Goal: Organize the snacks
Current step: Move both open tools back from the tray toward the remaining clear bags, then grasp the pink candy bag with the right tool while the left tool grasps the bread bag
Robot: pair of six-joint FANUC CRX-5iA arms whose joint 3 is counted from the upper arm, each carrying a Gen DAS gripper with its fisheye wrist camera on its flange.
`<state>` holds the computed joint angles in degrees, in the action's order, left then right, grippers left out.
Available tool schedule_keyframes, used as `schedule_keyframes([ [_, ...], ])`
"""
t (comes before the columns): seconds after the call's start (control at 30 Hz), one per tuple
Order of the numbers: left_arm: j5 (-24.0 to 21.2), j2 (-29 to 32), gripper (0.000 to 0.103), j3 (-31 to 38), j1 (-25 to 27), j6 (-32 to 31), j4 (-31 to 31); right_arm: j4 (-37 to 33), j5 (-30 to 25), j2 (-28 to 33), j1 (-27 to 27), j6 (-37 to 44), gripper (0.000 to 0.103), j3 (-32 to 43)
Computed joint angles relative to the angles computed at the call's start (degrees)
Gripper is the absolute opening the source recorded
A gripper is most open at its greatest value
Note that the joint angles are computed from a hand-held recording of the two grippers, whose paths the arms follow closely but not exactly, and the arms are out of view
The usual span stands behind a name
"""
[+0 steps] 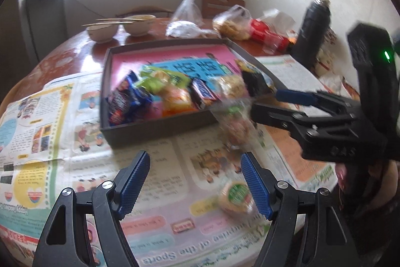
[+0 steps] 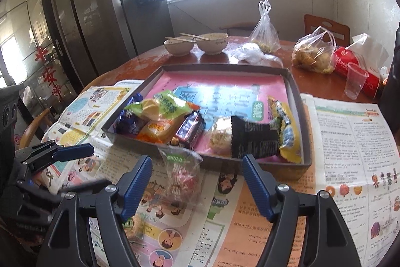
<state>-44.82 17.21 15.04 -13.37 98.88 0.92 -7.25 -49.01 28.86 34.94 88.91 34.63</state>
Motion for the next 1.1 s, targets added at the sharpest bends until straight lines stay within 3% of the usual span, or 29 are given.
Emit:
schedule_keyframes([
  [0.4,-1.69,2.02,0.076,0.37,-2.76,-5.72,0.12,-2.73,-3.48,1.01,-0.17,2.07,0.074,0.8],
  [0.63,0.27,2.24,0.062,-2.17,-1.49,-11.57,7.33,-1.62,-5.47,3.34,0.72,1.62,0.073,2.53],
  [0.77,0.44,2.76,0.054,-3.16,-0.96,-14.11,11.43,-1.38,-5.78,4.32,0.97,1.55,0.06,3.3],
  [0.8,0.0,3.03,0.046,-2.97,-0.91,-14.14,11.59,-1.85,-5.98,4.57,0.88,1.75,0.056,3.63],
  [0.93,0.18,3.14,0.04,-2.63,-1.07,-12.94,10.36,-1.73,-4.46,4.47,0.92,1.99,0.04,2.68],
  [1.03,0.51,3.12,0.028,-2.89,-0.74,-12.28,10.74,-2.61,-3.34,3.99,0.79,3.2,0.038,1.88],
  [1.1,0.73,2.97,0.026,-3.15,-0.53,-12.08,11.03,-2.71,-3.27,3.79,0.77,3.71,0.038,1.68],
])
